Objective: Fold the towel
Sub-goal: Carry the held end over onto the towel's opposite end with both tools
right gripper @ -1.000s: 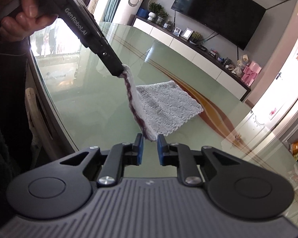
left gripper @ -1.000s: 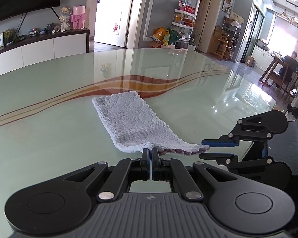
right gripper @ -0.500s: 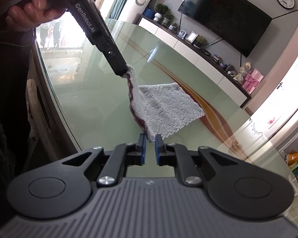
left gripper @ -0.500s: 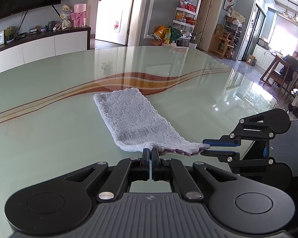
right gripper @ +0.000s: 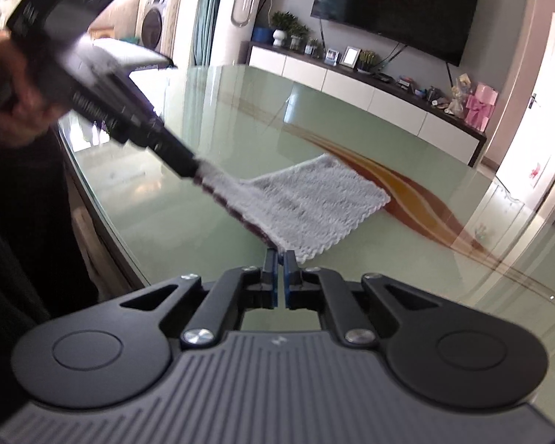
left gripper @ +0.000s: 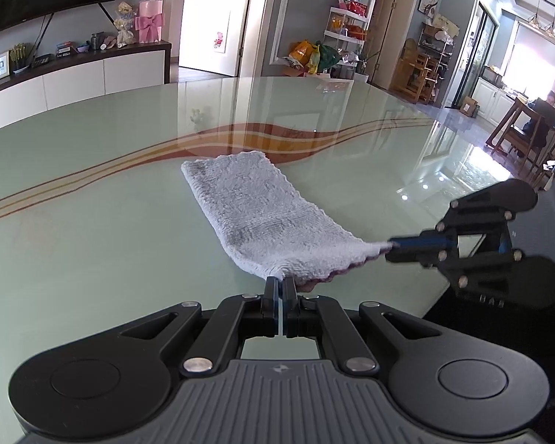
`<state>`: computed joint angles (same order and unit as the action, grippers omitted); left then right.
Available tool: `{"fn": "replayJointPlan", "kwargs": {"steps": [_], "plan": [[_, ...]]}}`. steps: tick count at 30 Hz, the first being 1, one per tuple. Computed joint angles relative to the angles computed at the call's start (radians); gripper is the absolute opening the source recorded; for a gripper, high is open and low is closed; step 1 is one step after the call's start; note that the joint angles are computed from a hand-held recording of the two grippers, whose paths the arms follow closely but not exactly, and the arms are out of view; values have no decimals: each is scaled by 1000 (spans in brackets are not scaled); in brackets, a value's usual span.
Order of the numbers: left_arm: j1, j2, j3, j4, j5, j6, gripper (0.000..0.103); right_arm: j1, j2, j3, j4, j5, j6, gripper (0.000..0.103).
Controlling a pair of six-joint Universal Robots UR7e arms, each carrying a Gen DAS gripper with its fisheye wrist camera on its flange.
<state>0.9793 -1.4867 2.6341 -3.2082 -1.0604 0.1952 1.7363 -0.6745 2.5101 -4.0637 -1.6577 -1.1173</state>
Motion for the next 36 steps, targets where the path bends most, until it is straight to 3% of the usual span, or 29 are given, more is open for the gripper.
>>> {"fn": "replayJointPlan", "kwargs": {"steps": [8,13,16,23,36], "plan": [[-68,-82,40,42,41,-13,2,24,-72,35,38,32,42,3],[-121,-173,48,137,57,-25,2,41,-129,45,78,50,73,3],[-131,-176,42,135,63,-19,2,48,-132,30,83,52,81,3],[-70,-78,-34,73,58,-3,2,58,-94,-37,82,32,124,3],[28,70,-193,86,27,51,3,61,-39,-150,120,-22,201,3]]}}
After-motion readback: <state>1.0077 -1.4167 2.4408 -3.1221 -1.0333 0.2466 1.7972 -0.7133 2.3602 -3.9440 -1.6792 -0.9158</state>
